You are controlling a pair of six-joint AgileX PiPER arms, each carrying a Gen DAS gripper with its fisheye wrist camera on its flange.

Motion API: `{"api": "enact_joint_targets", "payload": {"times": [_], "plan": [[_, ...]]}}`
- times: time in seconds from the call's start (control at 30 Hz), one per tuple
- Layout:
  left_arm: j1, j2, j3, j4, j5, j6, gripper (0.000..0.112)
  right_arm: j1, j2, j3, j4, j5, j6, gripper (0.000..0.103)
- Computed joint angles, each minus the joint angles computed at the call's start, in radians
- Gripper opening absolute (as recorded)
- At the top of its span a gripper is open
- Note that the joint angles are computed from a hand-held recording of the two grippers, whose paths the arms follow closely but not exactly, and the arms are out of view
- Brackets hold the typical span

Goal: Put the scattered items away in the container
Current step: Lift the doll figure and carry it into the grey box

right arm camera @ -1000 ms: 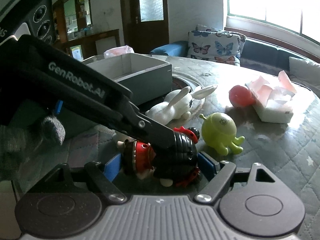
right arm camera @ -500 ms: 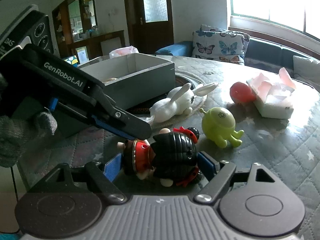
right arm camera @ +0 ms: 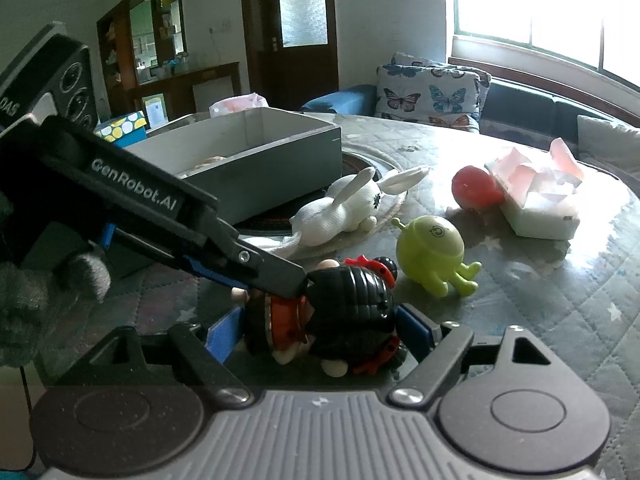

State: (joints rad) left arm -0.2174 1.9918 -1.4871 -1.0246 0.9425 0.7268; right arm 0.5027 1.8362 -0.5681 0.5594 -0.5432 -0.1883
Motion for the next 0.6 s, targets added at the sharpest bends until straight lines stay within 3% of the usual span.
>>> {"api": "enact_joint_targets", "payload": {"times": [0.17,0.37,0.6], "plan": [[0.01,-0.057,0.054,-0.014,-0.026,0.035,0.036,0.026,-0.018,-0.002,0.054,0.005,-0.044,0.083],[0.084,-0.167,0.095,-0.062,-0.035,0.095,0.036,0.079,-0.077,-0.056,0.164,0.011,-0.212,0.083],[0.202,-0.207,0.031,-0.041,-0.057,0.071,0.036,0.067,-0.012,-0.281,0.05,0.095,-0.264,0.083]]}}
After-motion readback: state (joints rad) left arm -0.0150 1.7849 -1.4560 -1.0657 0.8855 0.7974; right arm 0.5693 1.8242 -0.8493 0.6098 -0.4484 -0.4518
